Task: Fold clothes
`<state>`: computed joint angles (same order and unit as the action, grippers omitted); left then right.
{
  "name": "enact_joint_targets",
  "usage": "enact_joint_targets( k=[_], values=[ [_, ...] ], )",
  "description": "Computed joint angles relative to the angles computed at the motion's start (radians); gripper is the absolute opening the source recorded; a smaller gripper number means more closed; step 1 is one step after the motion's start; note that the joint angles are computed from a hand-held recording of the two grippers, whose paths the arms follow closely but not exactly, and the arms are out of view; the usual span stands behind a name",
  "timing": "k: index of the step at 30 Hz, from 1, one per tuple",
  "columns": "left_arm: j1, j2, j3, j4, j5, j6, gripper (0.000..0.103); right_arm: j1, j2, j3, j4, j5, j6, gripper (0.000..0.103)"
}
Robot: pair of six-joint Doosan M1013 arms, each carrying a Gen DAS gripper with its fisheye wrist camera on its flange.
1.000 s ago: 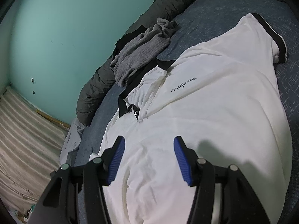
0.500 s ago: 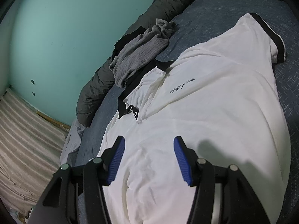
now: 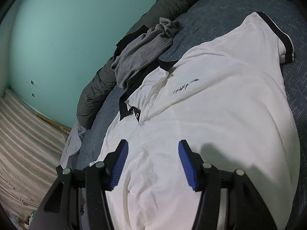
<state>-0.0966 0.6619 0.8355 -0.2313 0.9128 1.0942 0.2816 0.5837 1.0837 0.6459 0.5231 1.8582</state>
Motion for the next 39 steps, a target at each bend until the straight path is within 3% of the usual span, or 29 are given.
enact_joint_targets(
  k=[8, 9, 11, 12, 14, 19, 22, 31, 39],
  values=[
    [-0.001, 0.035, -0.048, -0.022, 0.022, 0.032, 0.049, 0.001, 0.001, 0.0, -0.005, 0.002, 0.002, 0.055],
    [-0.003, 0.04, -0.055, -0.022, 0.027, 0.033, 0.046, 0.001, 0.001, -0.001, -0.005, 0.002, 0.002, 0.055],
    [-0.006, 0.048, -0.072, -0.012, 0.044, 0.036, 0.022, 0.0, 0.002, -0.002, -0.005, 0.005, 0.002, 0.055],
    [-0.009, 0.052, -0.081, 0.0, 0.058, 0.037, 0.021, 0.0, 0.002, -0.002, -0.004, 0.005, 0.001, 0.055],
    [-0.013, 0.05, -0.086, 0.016, 0.068, 0.043, 0.006, 0.0, 0.002, -0.002, -0.001, 0.005, -0.002, 0.055],
    [-0.019, 0.027, -0.084, 0.108, 0.077, -0.011, 0.006, -0.001, 0.002, -0.002, 0.0, 0.004, -0.002, 0.055],
    [-0.01, 0.035, -0.115, 0.134, 0.119, -0.04, 0.005, 0.0, 0.002, -0.002, 0.003, 0.002, -0.004, 0.055],
    [0.0, 0.136, -0.281, 0.173, 0.28, -0.108, 0.005, -0.006, 0.003, -0.001, 0.004, 0.003, -0.009, 0.055],
    [-0.001, 0.149, -0.307, 0.246, 0.298, -0.146, 0.005, -0.012, 0.004, -0.001, -0.001, 0.007, -0.004, 0.055]
  ],
)
